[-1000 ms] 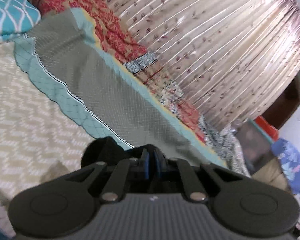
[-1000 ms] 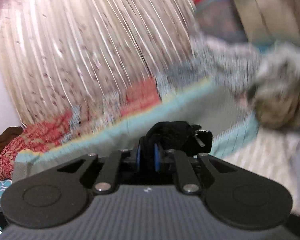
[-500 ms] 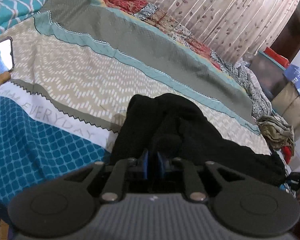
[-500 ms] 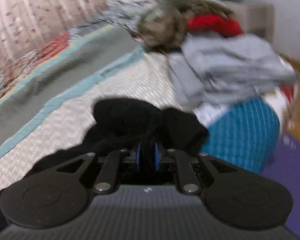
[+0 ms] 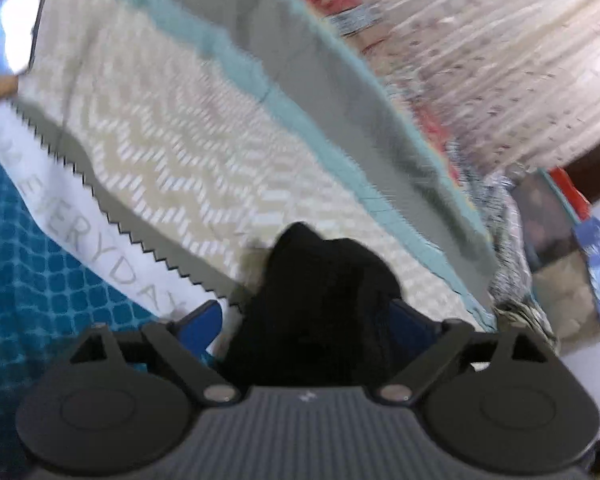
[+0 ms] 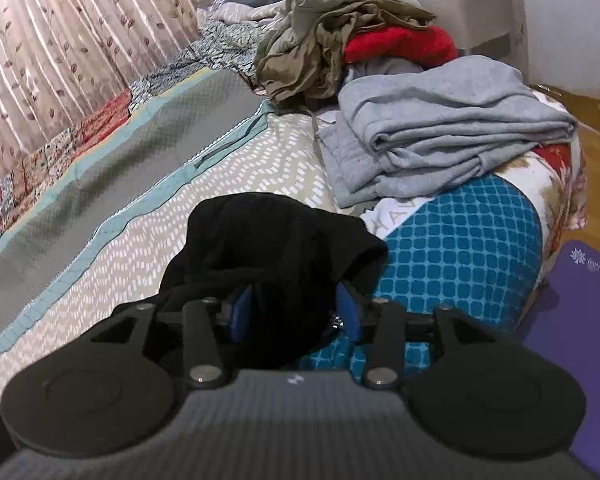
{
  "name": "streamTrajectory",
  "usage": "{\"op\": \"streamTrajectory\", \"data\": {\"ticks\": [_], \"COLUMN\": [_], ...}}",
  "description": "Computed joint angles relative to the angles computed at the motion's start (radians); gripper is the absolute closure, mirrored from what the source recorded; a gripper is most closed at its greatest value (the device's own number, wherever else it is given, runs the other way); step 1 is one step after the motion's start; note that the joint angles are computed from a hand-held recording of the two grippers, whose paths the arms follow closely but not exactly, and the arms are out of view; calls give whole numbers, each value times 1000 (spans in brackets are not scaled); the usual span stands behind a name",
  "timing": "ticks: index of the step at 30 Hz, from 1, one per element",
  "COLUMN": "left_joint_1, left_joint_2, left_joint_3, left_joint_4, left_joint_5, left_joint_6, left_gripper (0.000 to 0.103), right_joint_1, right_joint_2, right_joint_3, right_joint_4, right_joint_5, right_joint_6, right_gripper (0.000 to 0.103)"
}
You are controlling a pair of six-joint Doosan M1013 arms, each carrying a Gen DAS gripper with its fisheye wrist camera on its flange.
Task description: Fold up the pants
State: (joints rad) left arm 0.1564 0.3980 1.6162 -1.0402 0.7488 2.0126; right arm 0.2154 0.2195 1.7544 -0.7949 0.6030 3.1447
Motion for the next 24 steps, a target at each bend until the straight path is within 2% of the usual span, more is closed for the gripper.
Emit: {"op": "streamTrajectory", "data": {"ticks": [4,8,10,11,12,13,15,18,22,24], "left_joint_1": [-14,-23,-39,-47,-58,-63,-68,-44,26,57], "left_joint_2": [49,81,93,99,102,102,82,33,-38,-76], "left_joint_3": [-49,-93,-118,-134,-148,-152,-136,-85,-9,40], "left_joint_4": [67,26,35,62,99,107,88,-78,-366,-477], "left_joint_5": [-25,-19,-7,11,21,24,-12,-52,-63,-99], "left_joint_6": [-110,-86,-48,-44,-48,-38,10,141,292,349], "left_gripper": [11,12,30,59,77,87,89,91,92,92], "right_joint_1": [0,1,1,0,0,0,-1,-8,-20,-29], "right_joint_2": [-11,-16,-19,-21,-22,-23,-24,-27,-24,-20], "right_joint_3": [9,8,12,14,16,16,17,22,24,20], "right_joint_4": [-17,-61,-87,-97,-103,-104,-105,-99,-103,-108], "right_joint_5": [1,17,15,10,7,6,9,3,-6,-20], "right_joint_6": [39,80,107,120,130,133,132,138,174,188], "right_gripper": [53,53,53,53,53,53,53,53,53,53]}}
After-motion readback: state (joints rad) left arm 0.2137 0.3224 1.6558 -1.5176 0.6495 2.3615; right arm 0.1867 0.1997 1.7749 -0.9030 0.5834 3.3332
